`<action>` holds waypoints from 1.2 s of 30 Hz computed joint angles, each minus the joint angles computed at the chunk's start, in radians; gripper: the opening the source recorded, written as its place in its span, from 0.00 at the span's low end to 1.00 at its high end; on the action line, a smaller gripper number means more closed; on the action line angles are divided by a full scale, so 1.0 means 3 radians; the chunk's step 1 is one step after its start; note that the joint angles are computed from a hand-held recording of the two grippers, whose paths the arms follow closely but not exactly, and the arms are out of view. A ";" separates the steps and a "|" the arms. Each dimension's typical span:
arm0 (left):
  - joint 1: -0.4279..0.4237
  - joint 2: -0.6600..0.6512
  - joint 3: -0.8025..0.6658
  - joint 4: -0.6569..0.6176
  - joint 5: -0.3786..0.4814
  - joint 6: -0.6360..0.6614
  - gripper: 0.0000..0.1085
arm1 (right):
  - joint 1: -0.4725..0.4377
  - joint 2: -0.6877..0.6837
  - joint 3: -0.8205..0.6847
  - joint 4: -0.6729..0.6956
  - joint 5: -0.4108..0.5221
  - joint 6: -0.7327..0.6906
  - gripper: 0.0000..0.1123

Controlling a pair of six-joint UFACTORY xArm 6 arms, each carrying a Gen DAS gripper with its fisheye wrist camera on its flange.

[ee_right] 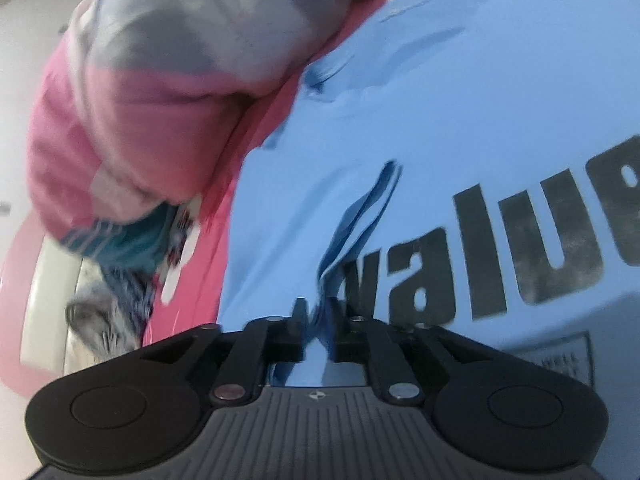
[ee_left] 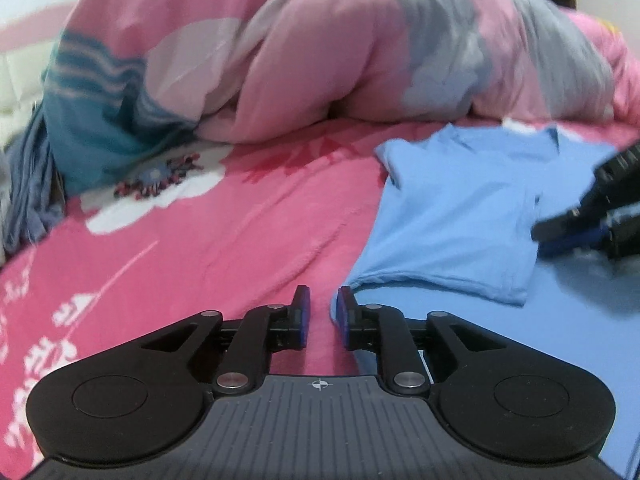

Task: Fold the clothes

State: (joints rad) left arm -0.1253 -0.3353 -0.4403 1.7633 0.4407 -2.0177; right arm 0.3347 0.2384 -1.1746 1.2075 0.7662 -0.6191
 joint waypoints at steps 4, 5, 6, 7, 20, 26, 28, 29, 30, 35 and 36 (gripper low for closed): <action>0.0066 -0.0225 0.0171 -0.0132 0.0113 -0.0003 0.15 | 0.0023 -0.0039 -0.0020 -0.0179 0.0263 -0.0001 0.33; 0.0109 -0.0267 0.0198 -0.0098 0.0090 -0.0109 0.14 | 0.0053 -0.0031 -0.0032 -0.0220 0.0285 -0.0008 0.33; 0.0140 -0.0296 0.0211 -0.0002 0.0059 -0.0251 0.14 | 0.0092 -0.0024 -0.0033 -0.0244 0.0259 -0.0016 0.34; 0.0165 -0.0317 0.0216 0.0130 0.0022 -0.0423 0.14 | 0.0133 -0.0016 -0.0034 -0.0266 0.0222 -0.0021 0.34; 0.0258 0.0268 -0.0381 0.2260 -0.0572 -0.3048 0.14 | 0.0276 -0.0166 0.0239 -0.0085 0.0092 -0.0169 0.04; 0.0322 0.0425 -0.0437 0.1614 -0.0672 -0.2396 0.14 | 0.0164 -0.0322 0.0195 -0.0374 0.0001 -0.0212 0.18; 0.0335 0.0450 -0.0448 0.1555 -0.0692 -0.2330 0.15 | 0.0176 -0.0316 0.0077 -0.0449 -0.0188 -0.0377 0.18; 0.0339 0.0457 -0.0450 0.1523 -0.0698 -0.2297 0.15 | 0.0190 -0.0288 -0.0012 -0.0506 -0.0284 -0.0437 0.19; 0.0339 0.0454 -0.0442 0.1500 -0.0700 -0.2274 0.15 | 0.0224 -0.0201 -0.0153 -0.0550 -0.0360 -0.0548 0.20; 0.0373 0.0465 -0.0450 0.1496 -0.0767 -0.2238 0.15 | 0.0443 0.0515 -0.1117 -0.1057 -0.0577 -0.0652 0.32; 0.0368 0.0467 -0.0448 0.1453 -0.0762 -0.2181 0.15 | 0.0480 0.0710 -0.1364 -0.1211 -0.0563 -0.0566 0.32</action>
State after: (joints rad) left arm -0.0150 -0.1952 -0.5746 2.1993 0.2120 -2.6721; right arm 0.4786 0.4514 -1.5838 0.8443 0.5974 -0.7889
